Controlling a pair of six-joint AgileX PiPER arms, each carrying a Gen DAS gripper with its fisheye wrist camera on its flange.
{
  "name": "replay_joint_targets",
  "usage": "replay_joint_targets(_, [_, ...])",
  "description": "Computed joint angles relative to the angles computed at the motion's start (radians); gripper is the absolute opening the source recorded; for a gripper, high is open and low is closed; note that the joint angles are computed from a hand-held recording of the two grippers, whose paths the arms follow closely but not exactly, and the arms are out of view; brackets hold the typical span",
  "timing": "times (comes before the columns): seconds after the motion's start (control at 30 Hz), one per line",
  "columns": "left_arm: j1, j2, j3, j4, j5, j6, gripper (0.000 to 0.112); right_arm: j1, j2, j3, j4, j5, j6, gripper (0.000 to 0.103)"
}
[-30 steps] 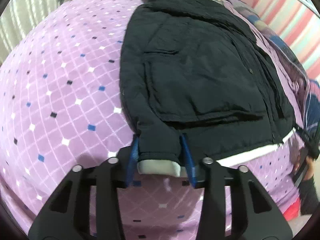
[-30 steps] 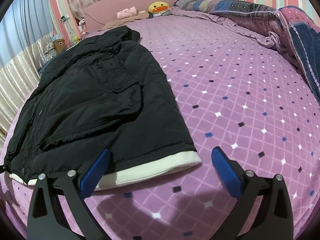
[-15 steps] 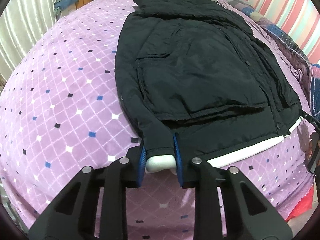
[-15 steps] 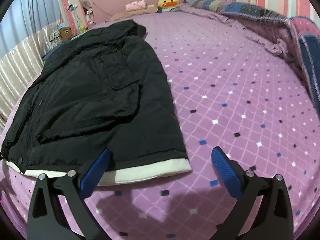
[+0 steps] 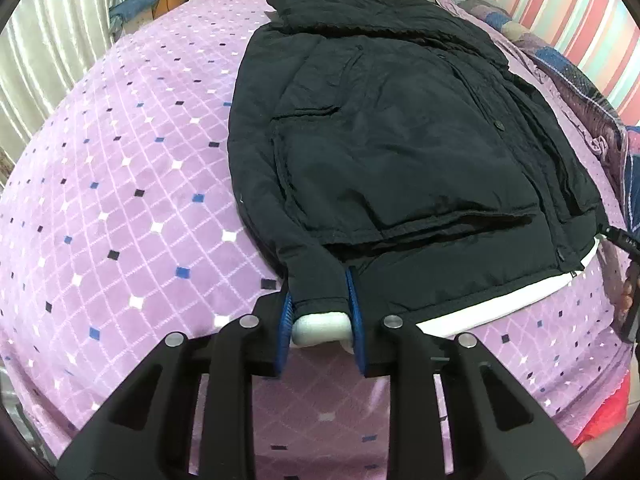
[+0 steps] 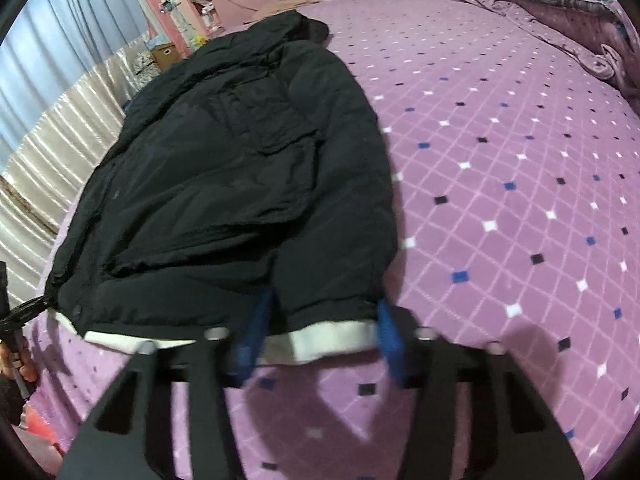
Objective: Fold large clothes
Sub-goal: 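Lift the hem with both tools and carry it toward the hood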
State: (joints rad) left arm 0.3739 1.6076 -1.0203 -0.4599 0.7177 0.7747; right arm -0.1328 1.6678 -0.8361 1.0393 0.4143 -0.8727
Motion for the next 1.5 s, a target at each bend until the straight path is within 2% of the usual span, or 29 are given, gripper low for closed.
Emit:
replay_joint_targets(0.17, [0.034,0.011,-0.039,-0.068,0.064,0.024,0.017,0.008,-0.019,-0.009,0.004,0.003,0.025,0.023])
replay_joint_targets(0.53, [0.045,0.014,-0.176,-0.182,0.158,0.013,0.015,0.012,-0.044,-0.126,-0.115,0.038,0.205,0.022])
replay_joint_targets(0.73, [-0.041,0.056,-0.282,-0.133,0.104,-0.104,0.015,0.037,-0.005,-0.246,-0.166,0.032,0.308,0.022])
replay_joint_targets(0.83, [-0.09,0.067,-0.319,-0.068,0.06,-0.199,0.015,0.049,0.027,-0.313,-0.204,0.029,0.377,0.022])
replay_joint_targets(0.93, [-0.113,0.08,-0.355,-0.018,0.048,-0.25,0.015,0.059,0.056,-0.376,-0.256,0.03,0.449,0.022])
replay_joint_targets(1.3, [-0.148,0.216,-0.647,0.079,0.127,-0.436,0.015,0.083,0.171,-0.627,-0.413,0.068,0.655,0.021])
replay_joint_targets(1.5, [-0.167,0.323,-0.857,0.108,0.164,-0.52,0.015,0.081,0.266,-0.823,-0.488,0.114,0.753,0.021])
